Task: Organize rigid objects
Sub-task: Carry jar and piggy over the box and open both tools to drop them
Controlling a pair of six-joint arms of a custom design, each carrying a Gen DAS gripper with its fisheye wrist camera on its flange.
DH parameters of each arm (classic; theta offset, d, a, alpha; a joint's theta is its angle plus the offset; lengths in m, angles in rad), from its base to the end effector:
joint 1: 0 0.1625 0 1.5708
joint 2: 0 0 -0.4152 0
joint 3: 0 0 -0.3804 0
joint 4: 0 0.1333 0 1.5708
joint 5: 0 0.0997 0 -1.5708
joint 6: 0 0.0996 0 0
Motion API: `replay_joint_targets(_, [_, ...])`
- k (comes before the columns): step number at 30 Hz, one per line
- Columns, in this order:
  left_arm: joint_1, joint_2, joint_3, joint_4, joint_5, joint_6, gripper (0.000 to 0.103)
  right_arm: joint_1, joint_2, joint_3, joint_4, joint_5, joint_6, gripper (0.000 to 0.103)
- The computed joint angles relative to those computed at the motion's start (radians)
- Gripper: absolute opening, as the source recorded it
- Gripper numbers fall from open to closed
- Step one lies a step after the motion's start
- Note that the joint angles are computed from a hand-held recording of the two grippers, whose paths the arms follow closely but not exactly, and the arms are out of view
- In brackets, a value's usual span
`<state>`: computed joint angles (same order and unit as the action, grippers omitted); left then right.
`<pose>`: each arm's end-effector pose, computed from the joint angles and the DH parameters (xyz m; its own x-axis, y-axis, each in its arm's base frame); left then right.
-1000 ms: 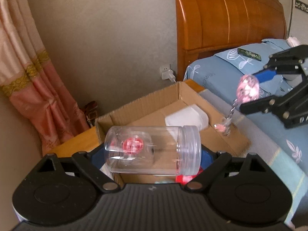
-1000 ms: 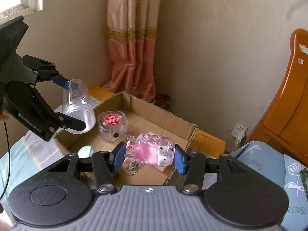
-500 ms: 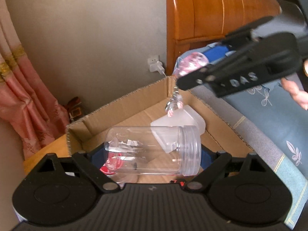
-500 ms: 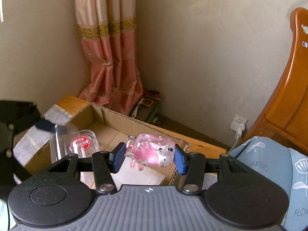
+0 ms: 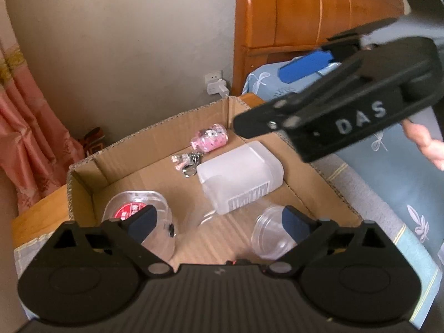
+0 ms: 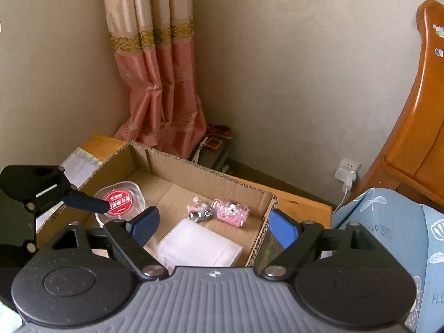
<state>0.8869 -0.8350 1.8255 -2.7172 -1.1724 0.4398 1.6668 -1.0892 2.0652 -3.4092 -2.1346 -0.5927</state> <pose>-0.2458 -0.5737 0.0770 -0.4151 0.8107 -0.4129 0.8851 0.4648 0.0227 0.1309 -0.5241 0.2363 -0.6953 -0.0939 0.7126 -0.5434 0.7176 -0.4357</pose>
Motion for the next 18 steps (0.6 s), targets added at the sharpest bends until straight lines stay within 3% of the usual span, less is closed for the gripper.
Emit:
replay_joint_targets(9, [-0.017,-0.088,0.099,-0.045,-0.003,-0.01,0.097,0.043,-0.021,0.085,-0.06,-0.036,0.026,0.099])
replay_joint_targets(18, [-0.048,-0.206,0.226,-0.122,0.015,-0.018,0.097,0.111,-0.035,0.194,-0.162,-0.107,0.041,0.1])
